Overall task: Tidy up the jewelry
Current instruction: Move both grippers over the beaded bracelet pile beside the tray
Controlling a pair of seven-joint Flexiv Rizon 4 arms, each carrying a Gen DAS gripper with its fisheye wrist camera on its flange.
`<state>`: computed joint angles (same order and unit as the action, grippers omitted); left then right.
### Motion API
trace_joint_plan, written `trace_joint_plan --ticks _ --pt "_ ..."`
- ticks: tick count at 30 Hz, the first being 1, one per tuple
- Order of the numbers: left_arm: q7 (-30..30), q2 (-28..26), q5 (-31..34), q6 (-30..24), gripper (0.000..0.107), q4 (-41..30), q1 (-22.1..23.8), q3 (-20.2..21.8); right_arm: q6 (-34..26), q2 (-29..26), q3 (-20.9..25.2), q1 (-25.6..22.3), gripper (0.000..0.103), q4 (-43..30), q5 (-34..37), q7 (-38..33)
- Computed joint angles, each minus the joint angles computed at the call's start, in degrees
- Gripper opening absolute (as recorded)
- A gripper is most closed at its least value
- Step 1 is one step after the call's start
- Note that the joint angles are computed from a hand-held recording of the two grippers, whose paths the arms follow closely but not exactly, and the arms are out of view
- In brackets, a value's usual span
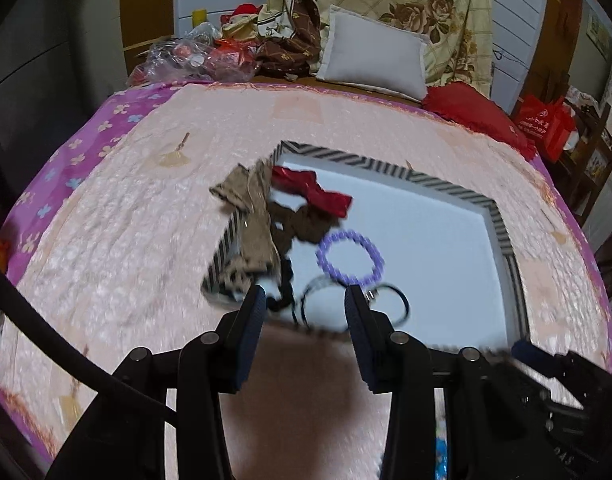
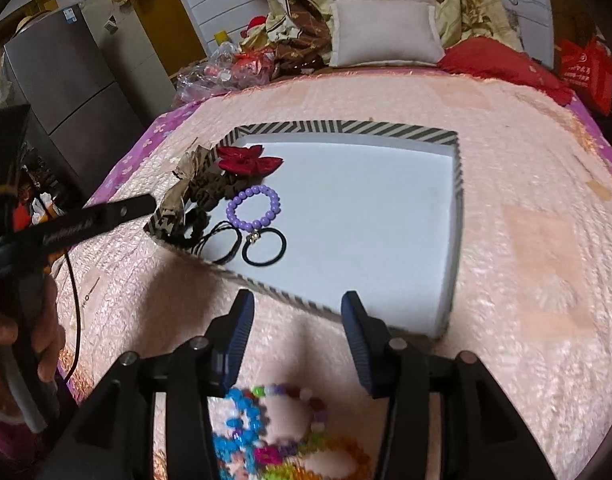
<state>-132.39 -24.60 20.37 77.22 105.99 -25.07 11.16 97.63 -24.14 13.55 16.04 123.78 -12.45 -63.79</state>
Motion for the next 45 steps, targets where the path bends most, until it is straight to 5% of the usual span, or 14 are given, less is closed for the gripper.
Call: trace_joint_plan --ticks 13,18,25,30,33,41,45 --pt "-17.8 4.39 15.06 -3.93 0.053 2.81 -7.12 2.9 7.25 8.06 -21.86 23.19 0.055 12.73 8.25 -3.6" --pt "-21.41 5.39 18.76 -4.73 0.053 3.49 -5.99 0.25 7.15 8.61 -20.02 21.93 0.055 13.77 10.18 -5.12" --pt "-25.0 6.49 23.01 -7.01 0.053 4.03 -4.86 -2.74 7.86 9.94 -26.41 29.23 0.055 16.16 14.29 -8.58" --pt "-23.86 6.72 21.82 -5.85 0.053 5.64 -2.72 -4.89 7.58 10.06 -24.91 27.55 0.055 17.07 14.66 -9.54" --pt "-21.97 6.59 19.87 -3.81 0.053 7.18 -1.48 -5.51 7.35 9.94 -19.71 21.81 0.055 17.36 13.01 -9.75" --pt "-6.67 3.65 6.01 4.97 0.053 12.56 3.54 -10.41 7.21 7.85 -7.95 8.39 0.055 16.83 7.78 -8.68" --pt "-0.02 2.13 0.87 6.79 0.053 13.75 4.44 -12.36 7.38 7.27 -5.57 5.73 0.055 16.71 5.49 -8.07"
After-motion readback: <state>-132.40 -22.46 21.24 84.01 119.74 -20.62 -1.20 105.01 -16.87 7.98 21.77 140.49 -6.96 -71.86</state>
